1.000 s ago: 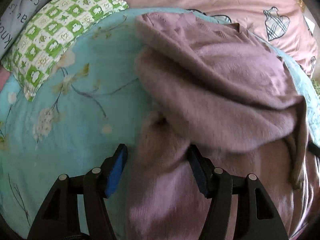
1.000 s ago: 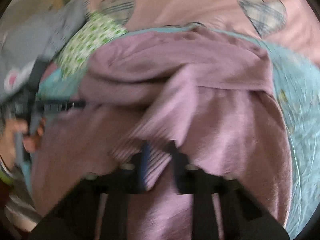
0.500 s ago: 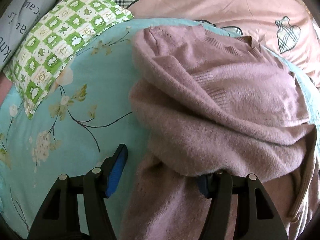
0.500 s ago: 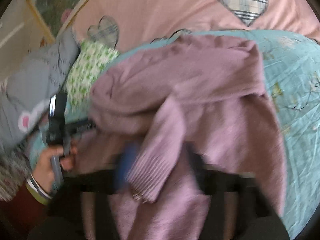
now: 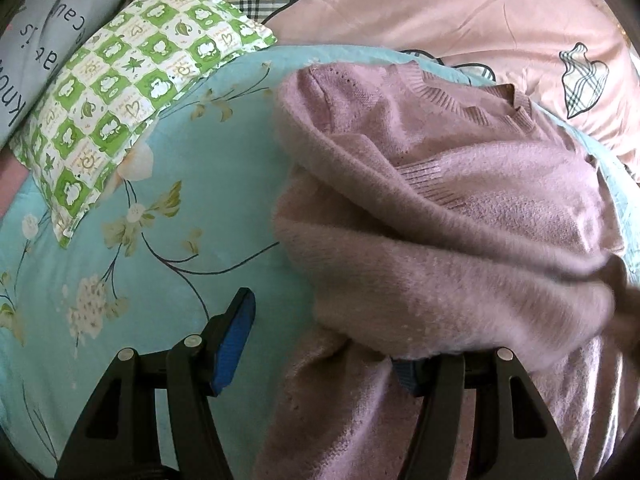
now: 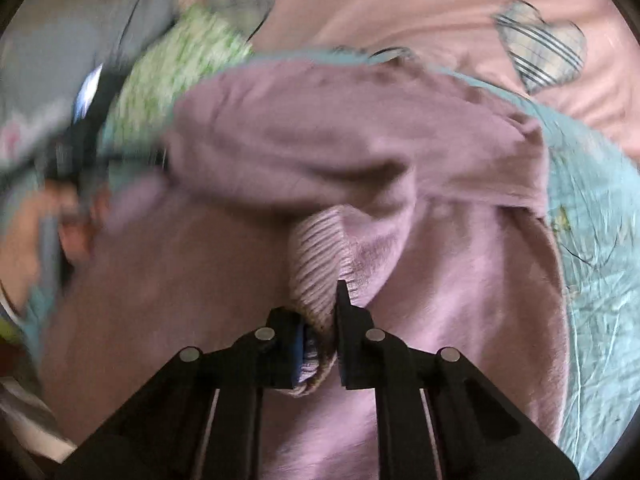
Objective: Fold small clothes
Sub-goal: 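Grasp the other sleeve cuff with the right gripper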
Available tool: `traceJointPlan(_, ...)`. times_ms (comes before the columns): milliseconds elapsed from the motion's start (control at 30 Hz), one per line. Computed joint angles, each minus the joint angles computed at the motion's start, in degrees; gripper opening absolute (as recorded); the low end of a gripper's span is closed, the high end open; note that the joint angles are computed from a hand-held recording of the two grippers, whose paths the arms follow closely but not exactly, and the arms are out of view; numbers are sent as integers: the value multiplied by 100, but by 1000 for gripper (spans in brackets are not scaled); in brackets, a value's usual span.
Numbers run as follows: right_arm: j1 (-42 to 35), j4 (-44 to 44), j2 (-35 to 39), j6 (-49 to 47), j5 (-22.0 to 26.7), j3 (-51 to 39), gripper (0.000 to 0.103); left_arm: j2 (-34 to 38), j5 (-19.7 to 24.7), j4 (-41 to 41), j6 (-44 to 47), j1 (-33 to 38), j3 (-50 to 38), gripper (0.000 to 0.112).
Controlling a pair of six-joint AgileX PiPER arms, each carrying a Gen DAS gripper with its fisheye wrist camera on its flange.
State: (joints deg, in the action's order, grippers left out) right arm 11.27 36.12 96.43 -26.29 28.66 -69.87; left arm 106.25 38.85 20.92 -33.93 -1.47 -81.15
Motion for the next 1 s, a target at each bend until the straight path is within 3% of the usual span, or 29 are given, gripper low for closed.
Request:
traceJointPlan(100,-1199,1719,397,-668,1409,-1113,13,28,-13,-8,-14,27,-12,63)
traceJointPlan(200,-2036,2830,1045,-990,2119,-2287,12,120,9,225,-189,-4,-97,61)
traceJointPlan(367,-2438,2352,1958,-41,2276,-3885,12,260,85,292,-441,61,-265,57)
traceJointPlan(567,-2593,2485,2518,-225,2298,-4079,9,44,-219,-10,-838,403,8,52)
traceJointPlan(633,-2684,3205,2507,-877,2266,-3806,9,-167,-574,-524,-733,663,329,52)
traceJointPlan(700,-2706,3555,2490,-1300,2326,-3563,9,-296,-854,-1316,-265,936,583,52)
traceJointPlan(867,-2453,2970,2457,-1365,2221,-3189,9,-517,-1039,-2727,983,1295,904,52)
traceJointPlan(933,-2429,2830,2452,-1401,2222,-3001,9,-575,-884,-3305,1775,1426,958,52)
traceJointPlan(1000,-2422,2564,2497,-1240,2209,-2921,9,-635,-586,-3378,2247,1459,909,52)
